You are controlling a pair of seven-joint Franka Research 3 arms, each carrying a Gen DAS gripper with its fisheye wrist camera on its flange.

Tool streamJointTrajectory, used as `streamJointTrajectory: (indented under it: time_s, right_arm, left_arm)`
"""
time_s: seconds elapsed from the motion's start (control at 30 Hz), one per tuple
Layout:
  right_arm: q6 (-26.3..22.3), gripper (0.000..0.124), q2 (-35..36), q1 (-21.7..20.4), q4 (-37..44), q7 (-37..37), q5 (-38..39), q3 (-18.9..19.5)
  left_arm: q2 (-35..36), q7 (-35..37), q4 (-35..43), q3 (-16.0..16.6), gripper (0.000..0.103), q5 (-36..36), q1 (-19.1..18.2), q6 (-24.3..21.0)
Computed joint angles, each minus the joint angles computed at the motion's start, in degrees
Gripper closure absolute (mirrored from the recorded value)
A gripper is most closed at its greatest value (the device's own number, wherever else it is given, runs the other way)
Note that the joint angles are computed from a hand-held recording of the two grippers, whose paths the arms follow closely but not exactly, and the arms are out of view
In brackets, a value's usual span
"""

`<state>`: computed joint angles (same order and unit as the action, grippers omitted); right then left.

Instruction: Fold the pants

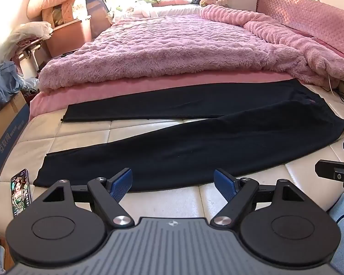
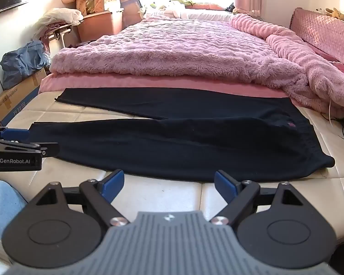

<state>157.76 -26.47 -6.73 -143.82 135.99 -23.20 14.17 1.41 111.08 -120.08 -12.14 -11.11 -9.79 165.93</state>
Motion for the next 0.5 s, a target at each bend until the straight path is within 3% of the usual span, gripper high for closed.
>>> streamJointTrajectory:
  time_s: [0.5]
  right_arm:
    - [-0.1,0.042,-0.2,0.0,0.0,-0.2,0.3,-0.3]
  left_arm:
    - [0.0,-0.1,-0.1,0.0,0.009,0.3,0.0,0.3]
